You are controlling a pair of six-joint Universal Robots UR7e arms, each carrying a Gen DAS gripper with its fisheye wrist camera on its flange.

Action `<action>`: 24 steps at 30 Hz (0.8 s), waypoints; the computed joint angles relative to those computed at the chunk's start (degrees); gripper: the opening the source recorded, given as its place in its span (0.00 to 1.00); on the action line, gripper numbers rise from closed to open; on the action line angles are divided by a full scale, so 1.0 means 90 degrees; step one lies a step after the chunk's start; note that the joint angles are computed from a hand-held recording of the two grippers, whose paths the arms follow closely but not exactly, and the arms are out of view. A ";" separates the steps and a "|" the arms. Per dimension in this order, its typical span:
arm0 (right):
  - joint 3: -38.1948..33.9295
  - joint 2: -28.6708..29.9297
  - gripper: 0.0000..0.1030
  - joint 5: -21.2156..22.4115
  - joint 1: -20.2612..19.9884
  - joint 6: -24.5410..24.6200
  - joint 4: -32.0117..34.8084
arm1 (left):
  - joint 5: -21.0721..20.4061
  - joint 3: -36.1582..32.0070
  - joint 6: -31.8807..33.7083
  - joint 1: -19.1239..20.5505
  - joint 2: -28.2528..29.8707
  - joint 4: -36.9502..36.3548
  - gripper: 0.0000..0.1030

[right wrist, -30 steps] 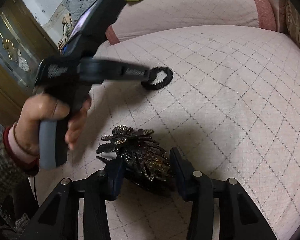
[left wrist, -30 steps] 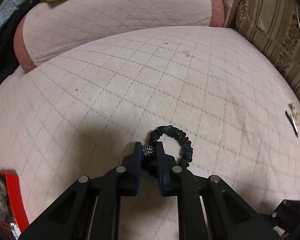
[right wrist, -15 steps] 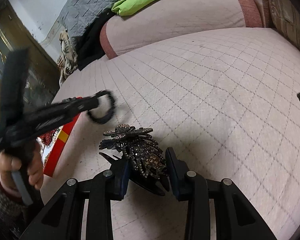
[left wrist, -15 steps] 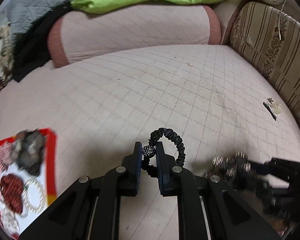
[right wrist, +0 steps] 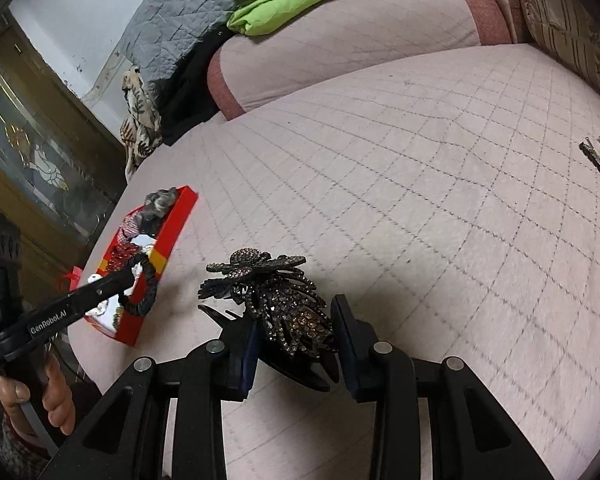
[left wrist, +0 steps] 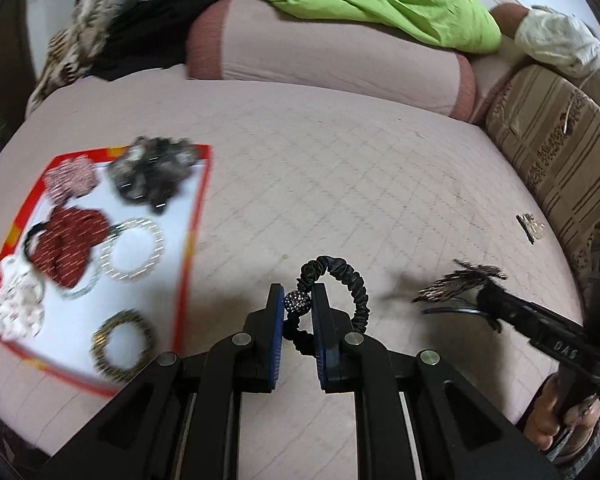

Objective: Organize jewelry
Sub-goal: 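Carry the hair tie and claw clip to the tray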

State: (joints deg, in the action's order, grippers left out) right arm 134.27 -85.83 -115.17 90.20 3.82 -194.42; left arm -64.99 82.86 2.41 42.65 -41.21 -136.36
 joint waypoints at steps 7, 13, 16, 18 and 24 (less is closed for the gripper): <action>0.0073 0.0168 0.36 -0.0173 0.0458 0.0372 -0.0129 | 0.0174 0.0235 -0.0282 0.0178 -0.0509 -0.0028 0.13; -0.0145 0.0365 0.36 -0.0461 0.0860 0.0333 0.0119 | 0.0568 0.0320 -0.0539 0.0292 -0.0784 -0.0128 0.13; -0.0376 0.0493 0.36 -0.0558 0.1017 0.0272 0.0359 | 0.0699 0.0337 -0.0662 0.0409 -0.0926 -0.0113 0.13; -0.0559 0.0593 0.36 -0.0608 0.1118 0.0229 0.0513 | 0.0770 0.0329 -0.0741 0.0484 -0.0980 -0.0099 0.13; -0.1224 0.1077 0.36 -0.0851 0.1463 -0.0013 0.0890 | 0.0889 0.0300 -0.0909 0.0709 -0.1040 -0.0099 0.13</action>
State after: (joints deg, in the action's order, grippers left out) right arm 123.25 -76.14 -122.84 103.37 3.70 -186.41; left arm -56.98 85.56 -5.77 49.04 -50.56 -137.25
